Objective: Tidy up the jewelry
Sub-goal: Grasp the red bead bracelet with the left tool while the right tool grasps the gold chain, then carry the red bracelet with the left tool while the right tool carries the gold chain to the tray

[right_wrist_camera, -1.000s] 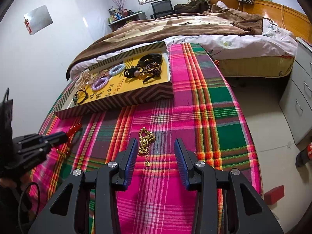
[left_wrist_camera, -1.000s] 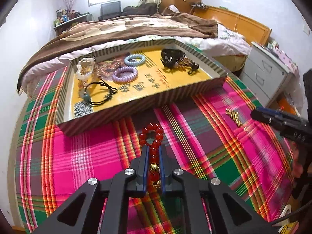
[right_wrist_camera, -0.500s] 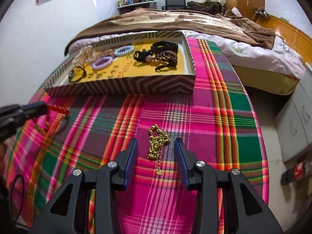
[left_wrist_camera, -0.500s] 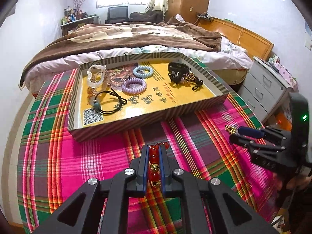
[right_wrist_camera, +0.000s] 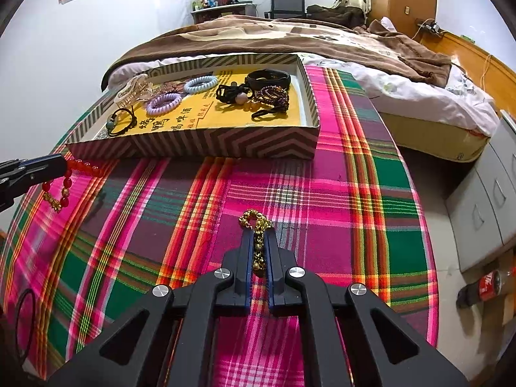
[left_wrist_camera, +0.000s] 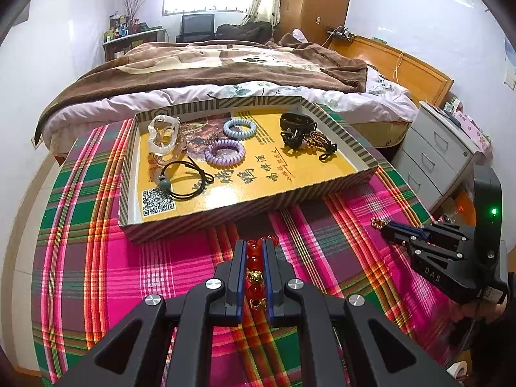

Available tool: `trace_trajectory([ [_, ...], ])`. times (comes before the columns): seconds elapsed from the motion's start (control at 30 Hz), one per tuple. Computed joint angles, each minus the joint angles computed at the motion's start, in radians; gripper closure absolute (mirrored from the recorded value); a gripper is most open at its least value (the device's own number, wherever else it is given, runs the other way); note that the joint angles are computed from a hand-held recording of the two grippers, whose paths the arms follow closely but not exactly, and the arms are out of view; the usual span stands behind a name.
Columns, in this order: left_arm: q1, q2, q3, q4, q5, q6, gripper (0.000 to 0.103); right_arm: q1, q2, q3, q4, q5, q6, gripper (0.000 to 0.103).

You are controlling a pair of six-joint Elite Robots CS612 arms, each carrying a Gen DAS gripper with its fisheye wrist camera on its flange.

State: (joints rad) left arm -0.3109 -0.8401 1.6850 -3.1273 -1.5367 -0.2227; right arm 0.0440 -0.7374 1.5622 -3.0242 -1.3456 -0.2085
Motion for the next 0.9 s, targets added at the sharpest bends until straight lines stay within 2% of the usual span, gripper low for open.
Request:
trace_trajectory([
  [0.2,0.002,0.001,-0.013,0.003,-0.001,-0.003,0.093,-0.017,-0.011,0.010,-0.027,0.075,0.033,0.097],
  [0.5,0.003,0.000,-0.043,-0.003,0.001,0.014,0.093,-0.033,-0.028,0.007,-0.082,0.144,0.076,0.097],
  [0.7,0.010,0.009,-0.080,0.008,-0.013,0.019,0.093,-0.038,-0.030,-0.021,-0.098,0.193,0.092,0.097],
  [0.9,0.019,0.028,-0.134,0.025,-0.021,0.030,0.093,-0.032,-0.014,-0.084,-0.090,0.210,0.106,0.097],
])
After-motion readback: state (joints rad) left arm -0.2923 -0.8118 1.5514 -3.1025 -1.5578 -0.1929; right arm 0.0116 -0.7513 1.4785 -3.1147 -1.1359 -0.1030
